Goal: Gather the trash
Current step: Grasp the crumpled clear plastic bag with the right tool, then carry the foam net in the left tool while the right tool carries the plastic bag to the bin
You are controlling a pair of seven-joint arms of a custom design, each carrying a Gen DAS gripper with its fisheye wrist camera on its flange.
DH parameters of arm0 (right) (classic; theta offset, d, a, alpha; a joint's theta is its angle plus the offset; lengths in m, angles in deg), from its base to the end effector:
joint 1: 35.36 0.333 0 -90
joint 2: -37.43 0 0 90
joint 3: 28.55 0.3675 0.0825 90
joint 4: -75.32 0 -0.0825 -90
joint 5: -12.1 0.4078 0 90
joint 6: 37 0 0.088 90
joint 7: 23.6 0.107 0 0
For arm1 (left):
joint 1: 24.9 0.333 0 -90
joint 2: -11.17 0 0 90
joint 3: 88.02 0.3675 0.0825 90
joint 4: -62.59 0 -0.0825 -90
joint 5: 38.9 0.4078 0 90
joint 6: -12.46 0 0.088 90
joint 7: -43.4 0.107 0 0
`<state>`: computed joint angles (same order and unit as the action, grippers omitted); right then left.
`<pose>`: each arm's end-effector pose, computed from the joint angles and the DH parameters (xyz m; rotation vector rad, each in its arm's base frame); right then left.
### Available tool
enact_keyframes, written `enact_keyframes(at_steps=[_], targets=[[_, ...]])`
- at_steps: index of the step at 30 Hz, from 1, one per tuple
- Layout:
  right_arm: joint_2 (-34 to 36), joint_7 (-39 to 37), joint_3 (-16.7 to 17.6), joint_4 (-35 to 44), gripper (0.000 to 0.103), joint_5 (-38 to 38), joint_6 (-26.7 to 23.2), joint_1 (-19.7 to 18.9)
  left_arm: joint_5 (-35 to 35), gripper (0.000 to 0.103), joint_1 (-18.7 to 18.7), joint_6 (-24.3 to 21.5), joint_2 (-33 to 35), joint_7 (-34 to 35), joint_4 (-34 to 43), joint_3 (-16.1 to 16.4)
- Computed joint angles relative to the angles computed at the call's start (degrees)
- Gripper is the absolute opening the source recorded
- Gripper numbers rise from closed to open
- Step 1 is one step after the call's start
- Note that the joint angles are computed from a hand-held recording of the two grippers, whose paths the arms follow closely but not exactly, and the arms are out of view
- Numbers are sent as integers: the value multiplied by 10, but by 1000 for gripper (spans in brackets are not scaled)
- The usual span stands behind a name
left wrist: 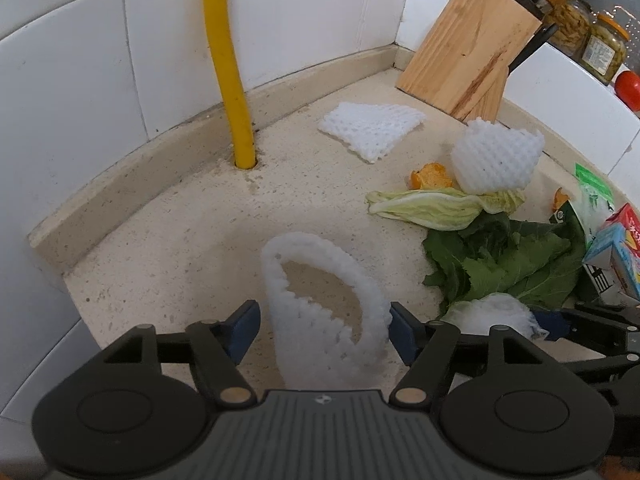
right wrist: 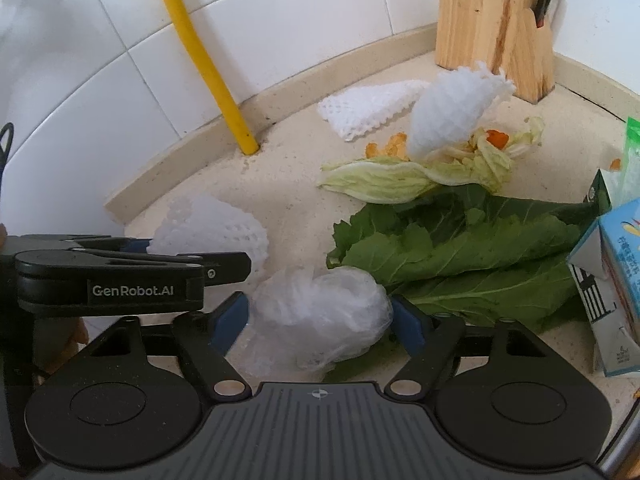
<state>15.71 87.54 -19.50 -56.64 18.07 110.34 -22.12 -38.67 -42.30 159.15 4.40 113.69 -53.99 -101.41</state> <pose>0.4480 0.1932 0.6065 -1.7481 1.8204 -0.3057 0.4997 -0.3056 0.6123 -1.7514 2.1497 -0.8509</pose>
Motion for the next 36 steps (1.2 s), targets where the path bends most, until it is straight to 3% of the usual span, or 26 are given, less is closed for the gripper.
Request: enact_keyframes(at_steps=[3,4,5,7,15,26,29,32,34,36], targets=[[3,6,0,4,59,-1,-8,-2,-1,61,0,3,-4,-2,-5,0],[3,6,-1,4,56,0,-10,-1,-2,57,-1,4,-5,-1,-7,1],[2,7,0,3,54,-2,-12,-2,-4,47,-2,5,-7,1,-8,1],[-3,11,2,1,51,-9,-13,-4,-18,40,-4,1,-11,12,-11,4],[-42,29,7,-14,48,-9,-21,-11,-53,38,-16,1,-47,38,-38,11],[-112,61,23,-43,48,-7,-91,-11,-110,42,-54,-17,-103,102,-88,25],[-125,71,28,-53,51,-8,-107,-12,-107,50,-55,-21,-108,105,-93,24],[-138,86,33,-60,64,-9,-115,-14,-92,63,-50,-11,-112,97,-99,19],[-145,90,35,-64,76,-9,-116,-14,-82,65,-48,-4,-115,88,-103,18],[-150,92,38,-67,79,-13,-116,-14,-78,66,-47,1,-116,83,-106,19]])
